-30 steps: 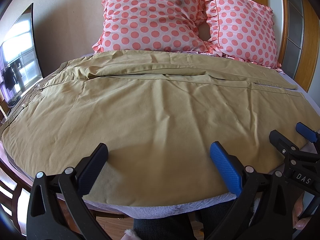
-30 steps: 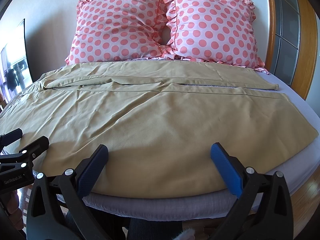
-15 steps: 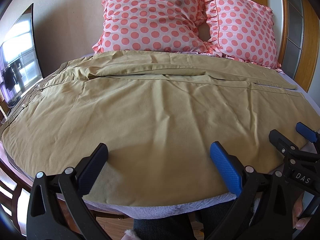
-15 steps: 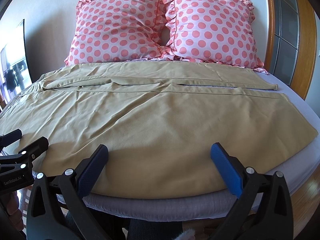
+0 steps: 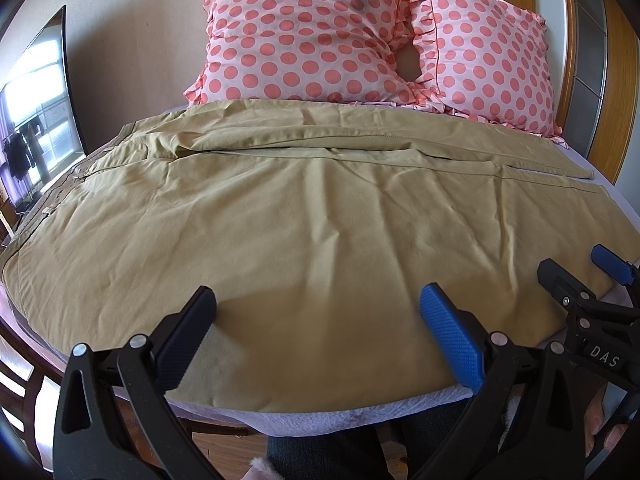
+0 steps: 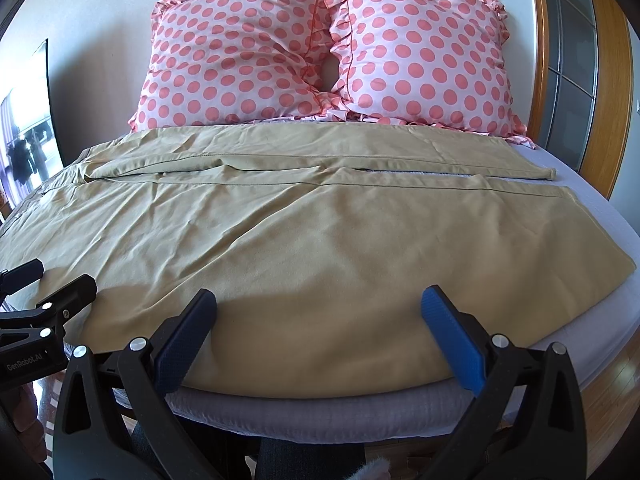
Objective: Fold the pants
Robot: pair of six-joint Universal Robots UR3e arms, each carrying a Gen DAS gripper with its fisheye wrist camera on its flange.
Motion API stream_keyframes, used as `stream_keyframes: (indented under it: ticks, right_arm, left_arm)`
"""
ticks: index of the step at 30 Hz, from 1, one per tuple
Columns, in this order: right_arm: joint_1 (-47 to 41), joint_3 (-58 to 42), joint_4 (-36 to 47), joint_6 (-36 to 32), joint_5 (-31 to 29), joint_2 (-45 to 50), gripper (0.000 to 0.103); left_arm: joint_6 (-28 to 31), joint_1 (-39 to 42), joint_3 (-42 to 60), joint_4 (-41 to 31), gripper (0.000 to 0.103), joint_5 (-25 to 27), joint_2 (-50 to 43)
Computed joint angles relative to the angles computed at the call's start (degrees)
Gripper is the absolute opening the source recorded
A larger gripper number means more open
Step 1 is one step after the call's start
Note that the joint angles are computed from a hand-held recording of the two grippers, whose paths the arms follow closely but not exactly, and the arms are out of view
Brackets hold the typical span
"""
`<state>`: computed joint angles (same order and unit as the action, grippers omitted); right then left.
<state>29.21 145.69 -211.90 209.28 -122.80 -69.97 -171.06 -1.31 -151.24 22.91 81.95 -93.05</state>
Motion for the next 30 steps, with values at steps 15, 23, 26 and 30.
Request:
stream_keyframes:
  ticks: [15,23,26,30]
  right_arm:
    - [-43.75,-13.15,34.54,-12.83,23.35,-24.98,0.102]
    - [-55.09,-61.15,59.25,-3.75,22.67,9.94,0.07]
    - [-54.64,-79.15,69.07,-0.75,18.7,21.27,0.07]
    - [-54.56,-102.36,86.43,3.3,16.0,34.24,0.071]
  left_arm:
    - [-0.91,8.06,9.85,-18.11,0.101,-8.09,9.55]
    - [-1.05,10.59,15.96,-15.17,0.101,-14.1,4.08]
    - [-1.4,12.91,16.09,-13.26,0.101,-18.49,2.48]
    - [-1.13,13.72,19.98,-15.93,0.101,-21.92,-1.38]
